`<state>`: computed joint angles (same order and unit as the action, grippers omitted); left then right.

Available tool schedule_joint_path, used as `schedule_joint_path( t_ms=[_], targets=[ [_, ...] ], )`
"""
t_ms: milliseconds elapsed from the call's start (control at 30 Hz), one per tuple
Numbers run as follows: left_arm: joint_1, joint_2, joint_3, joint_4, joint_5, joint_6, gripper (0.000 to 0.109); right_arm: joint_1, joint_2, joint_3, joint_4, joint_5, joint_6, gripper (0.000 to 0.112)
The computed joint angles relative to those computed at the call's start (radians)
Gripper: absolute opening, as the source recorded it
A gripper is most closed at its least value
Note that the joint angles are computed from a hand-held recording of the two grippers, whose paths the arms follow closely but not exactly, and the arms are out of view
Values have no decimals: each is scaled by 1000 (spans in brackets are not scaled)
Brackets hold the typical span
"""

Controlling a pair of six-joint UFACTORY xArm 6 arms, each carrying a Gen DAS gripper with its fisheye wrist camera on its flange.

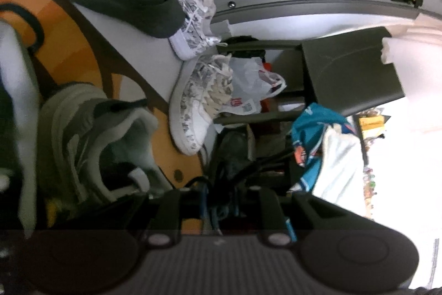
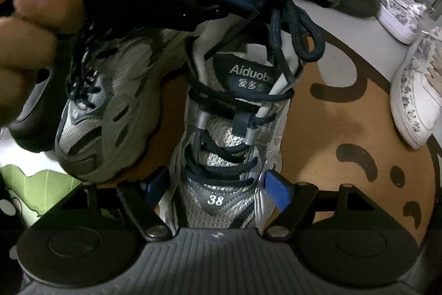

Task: Organize scattered shoes
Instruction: 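Lower the silver sneaker beside the grey sneaker and open the right tool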

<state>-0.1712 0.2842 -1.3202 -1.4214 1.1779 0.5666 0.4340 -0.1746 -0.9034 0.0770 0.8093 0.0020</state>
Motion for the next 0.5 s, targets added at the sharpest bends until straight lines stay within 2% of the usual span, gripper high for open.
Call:
schedule_joint_path(
  t_ms=[133,500],
  targets=[
    [-5,-19,8,31,-23,-2,18,3,-2,-1,82,6,-69,77],
    [-2,-42,2,112,-27,-14,20,14,-30,29,75,0,-102,76]
  ],
)
